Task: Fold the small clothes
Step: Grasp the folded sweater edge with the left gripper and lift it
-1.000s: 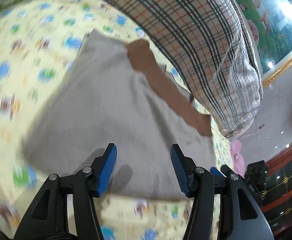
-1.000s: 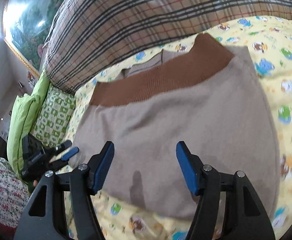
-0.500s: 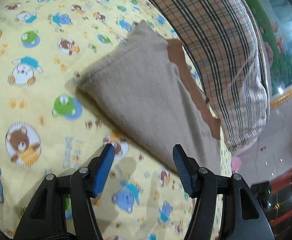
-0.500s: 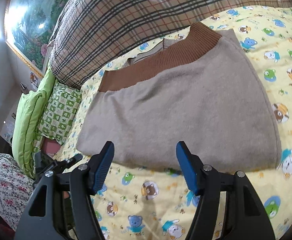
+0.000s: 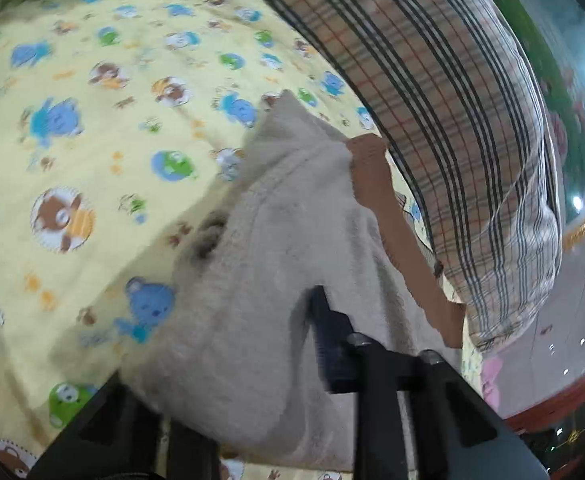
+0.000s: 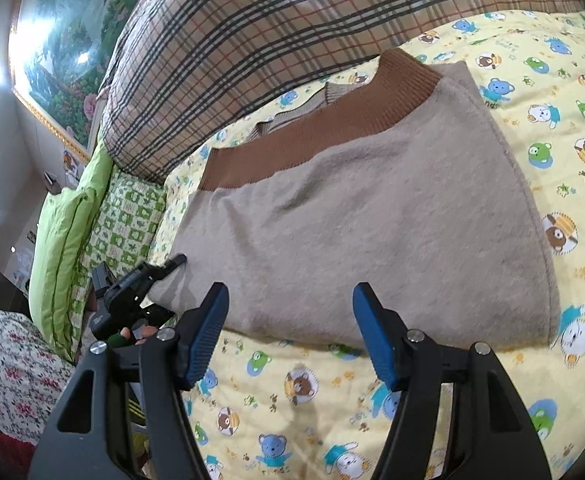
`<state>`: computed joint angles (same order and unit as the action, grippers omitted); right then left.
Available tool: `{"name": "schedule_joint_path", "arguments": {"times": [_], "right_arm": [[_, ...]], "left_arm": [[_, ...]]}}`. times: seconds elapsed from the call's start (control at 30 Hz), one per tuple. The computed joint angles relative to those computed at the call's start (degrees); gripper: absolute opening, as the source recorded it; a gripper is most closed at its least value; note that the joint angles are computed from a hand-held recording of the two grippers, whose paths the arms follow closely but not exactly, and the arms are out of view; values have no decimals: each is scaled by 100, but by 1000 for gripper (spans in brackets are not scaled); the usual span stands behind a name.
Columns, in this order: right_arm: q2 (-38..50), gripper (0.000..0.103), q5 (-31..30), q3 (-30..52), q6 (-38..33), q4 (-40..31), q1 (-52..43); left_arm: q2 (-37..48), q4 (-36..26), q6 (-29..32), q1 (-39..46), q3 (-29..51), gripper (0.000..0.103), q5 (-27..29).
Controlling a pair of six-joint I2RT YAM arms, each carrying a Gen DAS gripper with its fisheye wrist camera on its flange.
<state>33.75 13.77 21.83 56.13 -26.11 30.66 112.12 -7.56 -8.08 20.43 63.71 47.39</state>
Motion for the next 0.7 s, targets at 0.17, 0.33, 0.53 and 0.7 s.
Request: {"name": "schedule_joint_path", "arguments": {"times": [0.17, 0.33, 0.53, 0.7], "right_arm": [[-299, 65, -856, -75, -512, -42, -1148], [-579, 65, -2001, -31, -1173, -156, -2606], [-500, 65, -3402, 103, -1983, -232, -4283], [340, 65, -4387, 248, -2396, 64, -5053]], "left_arm": [[-873, 318, 217, -390, -446, 13, -539], [-2068, 390, 609, -1185, -986, 10, -708], [-2765, 619, 672, -2541, -1644, 8, -973], [-2358, 902, 1096, -3688, -2138, 8, -1751]]}}
